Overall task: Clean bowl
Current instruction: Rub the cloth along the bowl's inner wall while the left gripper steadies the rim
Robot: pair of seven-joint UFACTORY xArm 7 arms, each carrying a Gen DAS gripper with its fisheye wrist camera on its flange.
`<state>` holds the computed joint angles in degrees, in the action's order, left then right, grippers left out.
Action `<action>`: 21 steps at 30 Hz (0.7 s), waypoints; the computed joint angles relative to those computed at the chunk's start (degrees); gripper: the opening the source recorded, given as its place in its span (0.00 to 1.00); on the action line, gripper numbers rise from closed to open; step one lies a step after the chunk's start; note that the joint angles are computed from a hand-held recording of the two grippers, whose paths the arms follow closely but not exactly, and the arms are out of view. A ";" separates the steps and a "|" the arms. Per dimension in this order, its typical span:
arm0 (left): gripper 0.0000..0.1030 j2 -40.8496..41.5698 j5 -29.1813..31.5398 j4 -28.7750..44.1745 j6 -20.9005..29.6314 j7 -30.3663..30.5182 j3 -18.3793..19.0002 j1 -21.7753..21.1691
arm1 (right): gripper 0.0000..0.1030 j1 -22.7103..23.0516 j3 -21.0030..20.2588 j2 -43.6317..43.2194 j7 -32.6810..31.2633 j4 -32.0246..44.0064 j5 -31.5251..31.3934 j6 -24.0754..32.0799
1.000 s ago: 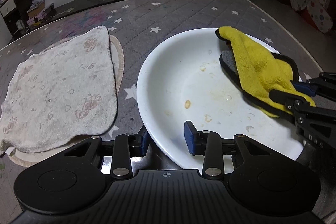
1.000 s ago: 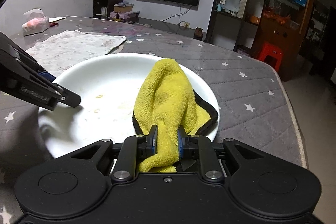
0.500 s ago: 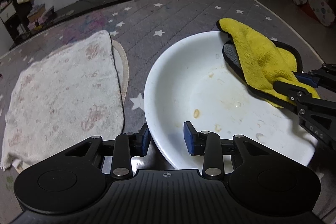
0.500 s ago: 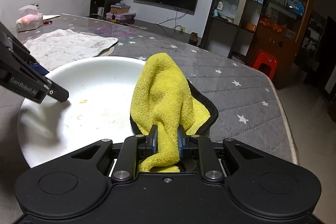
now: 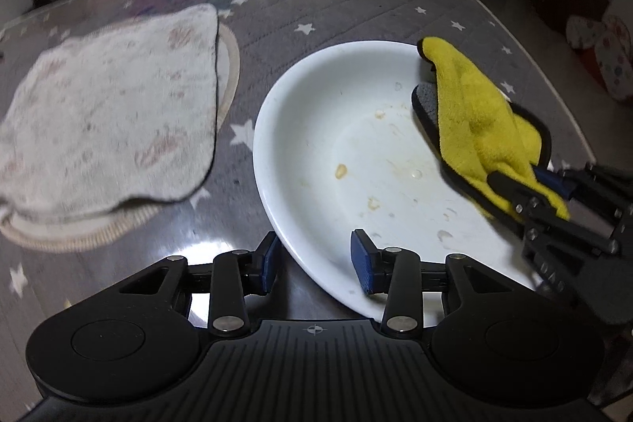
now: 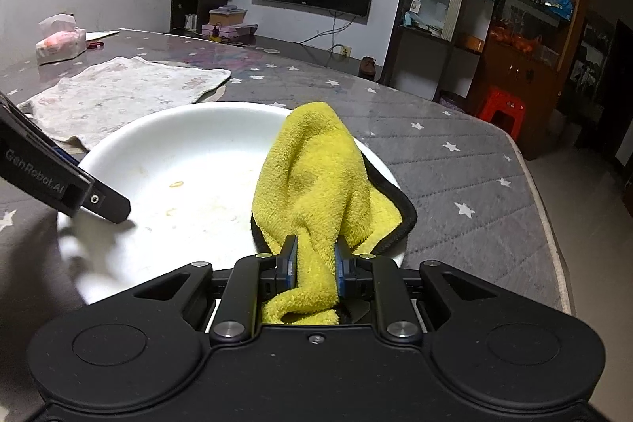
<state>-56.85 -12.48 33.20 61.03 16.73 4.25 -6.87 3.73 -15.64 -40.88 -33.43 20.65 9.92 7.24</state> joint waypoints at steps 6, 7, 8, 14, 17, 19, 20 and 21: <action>0.32 -2.74 -0.98 -1.11 0.56 -2.08 -0.44 0.28 | 0.19 -0.64 0.95 -2.53 0.96 -0.44 0.41 3.17; 0.31 -2.93 -0.93 -1.25 0.41 -2.28 -0.50 0.28 | 0.19 -0.75 1.21 -2.92 1.15 -0.45 0.43 3.84; 0.31 -2.98 -0.95 -1.26 0.39 -2.47 -0.38 0.27 | 0.19 -0.80 1.33 -3.30 1.25 -0.46 0.47 4.39; 0.28 -2.02 -0.35 -0.47 0.30 -0.34 0.92 -0.38 | 0.19 -0.59 1.24 -6.23 1.41 -0.54 1.30 8.75; 0.27 -1.42 -0.33 -0.07 0.24 1.03 1.35 -0.46 | 0.19 -0.62 1.32 -7.69 0.95 -0.76 1.48 10.50; 0.27 -0.65 -0.29 0.34 0.03 2.12 1.49 -0.59 | 0.19 -0.56 1.36 -8.29 0.56 -0.83 1.59 11.20; 0.27 -0.34 -0.29 0.47 -0.14 2.59 1.48 -0.62 | 0.19 -0.60 1.42 -8.47 0.32 -0.87 1.57 11.32; 0.27 0.16 -0.26 0.70 -0.53 3.26 1.48 -0.75 | 0.19 -0.67 1.43 -8.54 0.07 -0.89 1.52 11.28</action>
